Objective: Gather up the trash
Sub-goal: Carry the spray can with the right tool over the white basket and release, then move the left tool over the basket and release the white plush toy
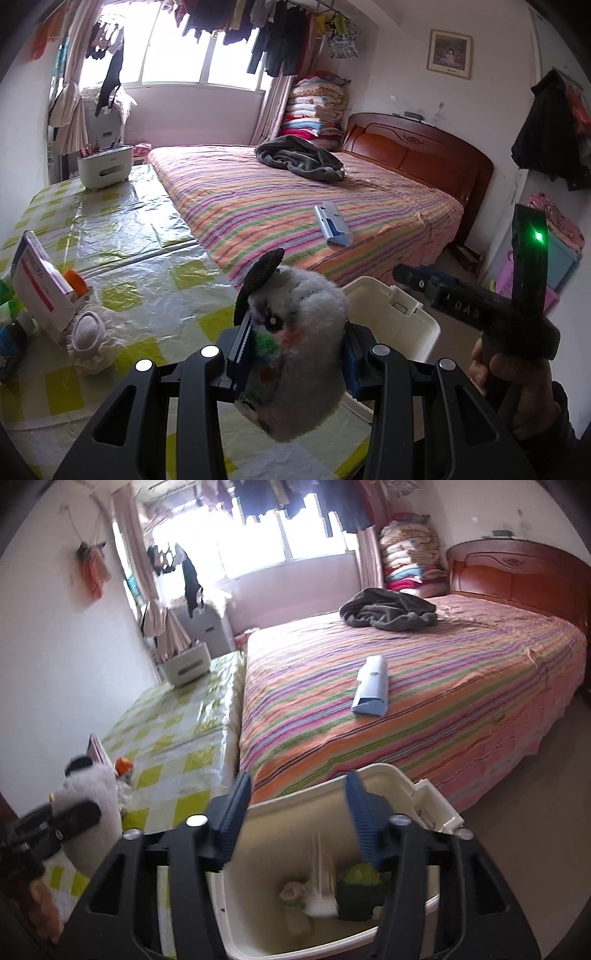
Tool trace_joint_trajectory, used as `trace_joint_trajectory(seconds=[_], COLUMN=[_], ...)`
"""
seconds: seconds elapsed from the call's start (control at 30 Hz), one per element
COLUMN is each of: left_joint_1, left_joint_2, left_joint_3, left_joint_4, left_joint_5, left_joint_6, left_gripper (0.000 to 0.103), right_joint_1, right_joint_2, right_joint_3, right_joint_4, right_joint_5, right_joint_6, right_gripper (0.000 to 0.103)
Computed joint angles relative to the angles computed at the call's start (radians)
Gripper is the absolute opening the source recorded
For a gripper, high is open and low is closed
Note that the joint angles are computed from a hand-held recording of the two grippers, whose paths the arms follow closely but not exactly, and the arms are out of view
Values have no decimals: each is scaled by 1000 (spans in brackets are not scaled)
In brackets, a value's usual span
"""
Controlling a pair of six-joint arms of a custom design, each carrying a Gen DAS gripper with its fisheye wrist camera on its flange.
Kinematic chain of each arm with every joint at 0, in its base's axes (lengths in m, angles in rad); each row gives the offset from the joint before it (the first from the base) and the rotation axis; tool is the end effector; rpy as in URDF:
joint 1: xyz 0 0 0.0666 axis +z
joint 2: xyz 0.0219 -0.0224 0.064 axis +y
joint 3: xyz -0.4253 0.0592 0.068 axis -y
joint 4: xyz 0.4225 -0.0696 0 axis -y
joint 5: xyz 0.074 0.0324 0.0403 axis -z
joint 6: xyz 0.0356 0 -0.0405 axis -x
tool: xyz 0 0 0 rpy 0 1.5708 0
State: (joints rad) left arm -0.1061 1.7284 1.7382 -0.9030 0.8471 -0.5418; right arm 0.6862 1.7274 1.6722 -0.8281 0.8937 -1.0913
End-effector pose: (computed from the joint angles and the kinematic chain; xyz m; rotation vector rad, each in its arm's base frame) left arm 0.6328 -0.0946 0.4680 1.0297 1.9707 -0.7994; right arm 0.5116 0.3826 0.4422 0.7556 1.9343 -0.0495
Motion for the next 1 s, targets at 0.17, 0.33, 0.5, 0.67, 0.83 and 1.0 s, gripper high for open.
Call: trace_joint_trajectory(seconds=[0.17, 0.33, 0.5, 0.67, 0.83, 1.0], left_joint_1=[-19, -43, -73, -105, -133, -146], left_joint_2=[-9, -10, -6, -1, 13, 5], left_joint_3=[-12, -9, 3, 5, 21, 7], left_joint_4=[-8, -44, -82, -117, -170, -128], left_joint_5=[-6, -9, -11, -27, -49, -49], left_joint_6=[-27, -64, -95, -128, -160, -125], left_gripper=[38, 38, 38, 39, 43, 55], right_joint_1=[14, 18, 21, 37, 52, 57], right_joint_2=[-36, -45, -66, -70, -68, -51], right_joint_3=[-41, -43, -74, -63, -47, -25], right_joint_4=[12, -57, -31, -199, -318, -324], right_joint_5=[99, 162, 205, 317, 370, 379], right_joint_6=[-74, -183, -236, -411, -529, -514], right_gripper=[76, 82, 82, 82, 84, 84])
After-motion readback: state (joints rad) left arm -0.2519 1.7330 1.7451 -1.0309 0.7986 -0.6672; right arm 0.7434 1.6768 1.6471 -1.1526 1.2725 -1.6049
